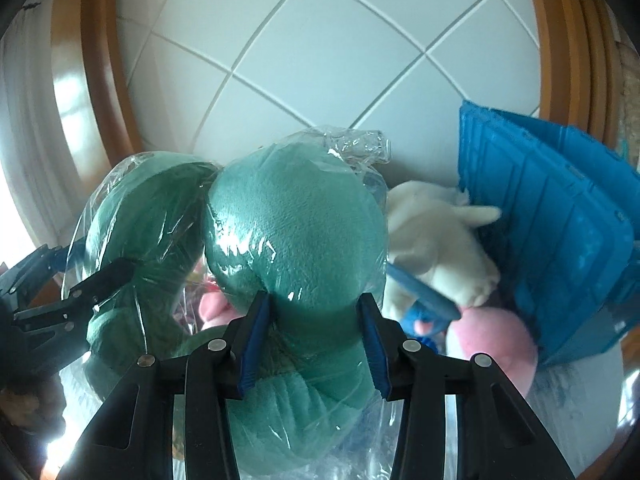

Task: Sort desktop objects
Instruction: 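Lift the green cushion with both grippers and lower it into the blue crate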

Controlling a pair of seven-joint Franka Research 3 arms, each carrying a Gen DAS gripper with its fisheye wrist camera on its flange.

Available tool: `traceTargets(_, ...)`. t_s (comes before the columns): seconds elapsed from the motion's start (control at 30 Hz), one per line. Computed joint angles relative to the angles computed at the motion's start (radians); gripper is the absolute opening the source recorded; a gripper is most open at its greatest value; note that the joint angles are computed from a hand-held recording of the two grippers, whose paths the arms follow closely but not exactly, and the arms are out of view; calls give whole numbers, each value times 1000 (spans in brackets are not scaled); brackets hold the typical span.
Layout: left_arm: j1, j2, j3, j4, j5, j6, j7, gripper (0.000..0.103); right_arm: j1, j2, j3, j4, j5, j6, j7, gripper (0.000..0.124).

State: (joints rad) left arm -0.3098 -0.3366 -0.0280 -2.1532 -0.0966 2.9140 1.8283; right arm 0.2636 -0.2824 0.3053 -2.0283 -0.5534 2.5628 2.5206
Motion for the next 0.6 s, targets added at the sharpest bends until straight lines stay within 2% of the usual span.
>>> traceTargets(0.13, -13, 47, -21, 73, 1, 3, 8, 58, -23, -35, -4, -1, -24, -6, 3, 42)
traceTargets(0.33, -21, 154, -92, 235, 18, 19, -11, 58, -93, -122, -27, -18, -26, -10, -40, 42)
traceTargets(0.47, -19, 252, -157, 387, 52, 3, -46, 58, -161, -179, -38, -22, -17, -8, -91, 42)
traceTargets(0.6, -30, 405, -228, 621, 159, -43, -117, 58, -242, -228, -52, -15, -5, -8, -140, 42)
